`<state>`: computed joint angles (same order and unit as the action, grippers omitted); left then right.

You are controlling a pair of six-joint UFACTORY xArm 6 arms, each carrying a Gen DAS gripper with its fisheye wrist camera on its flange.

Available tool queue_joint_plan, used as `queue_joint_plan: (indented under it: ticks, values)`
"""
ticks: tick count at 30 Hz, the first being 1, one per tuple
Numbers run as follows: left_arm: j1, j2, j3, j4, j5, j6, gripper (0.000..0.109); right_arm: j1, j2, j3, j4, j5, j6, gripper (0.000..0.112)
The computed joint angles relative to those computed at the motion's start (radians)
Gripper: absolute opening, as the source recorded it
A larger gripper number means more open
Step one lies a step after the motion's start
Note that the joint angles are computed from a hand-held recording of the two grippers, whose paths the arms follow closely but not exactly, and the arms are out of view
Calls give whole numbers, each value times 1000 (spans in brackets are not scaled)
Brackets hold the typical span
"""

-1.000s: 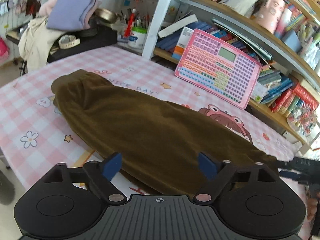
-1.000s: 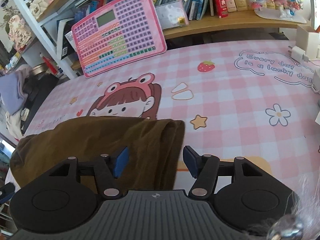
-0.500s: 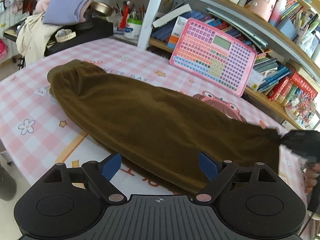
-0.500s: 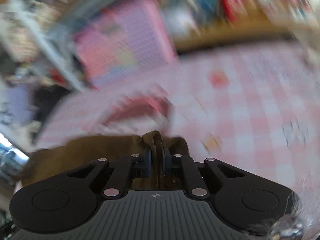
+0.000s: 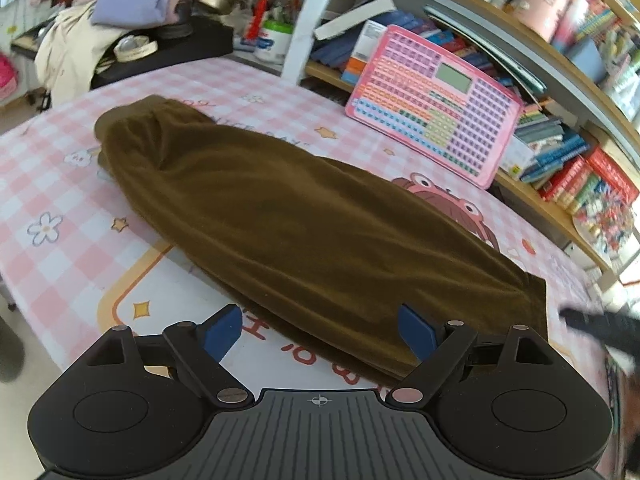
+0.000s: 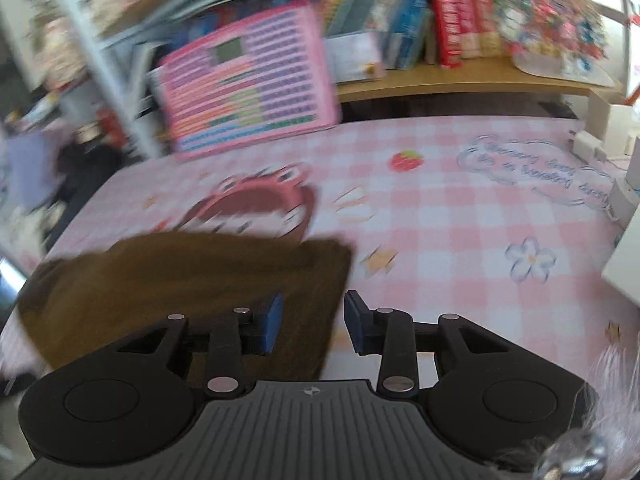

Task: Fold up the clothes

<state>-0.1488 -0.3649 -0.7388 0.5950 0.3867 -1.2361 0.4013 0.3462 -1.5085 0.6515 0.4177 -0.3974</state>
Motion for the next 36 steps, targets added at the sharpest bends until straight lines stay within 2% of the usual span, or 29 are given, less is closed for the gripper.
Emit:
queue_joint_plan:
  ticks: [4, 6, 10, 14, 18, 24, 28, 30, 32, 33, 36]
  values:
    - [19, 14, -7, -2, -16, -10, 87, 48, -121, 159, 60, -22, -152, 25]
    - [26, 18, -10, 2, -24, -11, 87, 60, -142, 198, 2, -25, -106, 20]
    - [32, 9, -4, 13, -30, -8, 87, 56, -152, 256, -107, -38, -5, 18]
    - [39, -11, 11, 10, -23, -5, 87, 54, -173, 278, -135, -49, 36, 18]
    - [54, -27, 23, -1, -17, -20, 87, 70, -208, 297, -101, -79, 20, 18]
    - [63, -55, 46, -14, -2, -31, 87, 91, -223, 310, -155, -111, 73, 33]
    - [70, -69, 60, -40, 11, -13, 87, 97, -231, 331, -330, -135, 266, 44]
    - [72, -68, 63, -69, 13, 7, 87, 99, -241, 347, -437, -145, 384, 56]
    - [72, -65, 62, -99, 20, 31, 87, 101, -250, 360, -550, -146, 503, 61]
    - [74, -63, 62, -120, 19, 57, 87, 103, -254, 364, -609, -143, 565, 66]
    - [86, -55, 67, -210, -5, 183, 87, 112, -260, 362, -806, -131, 772, 72]
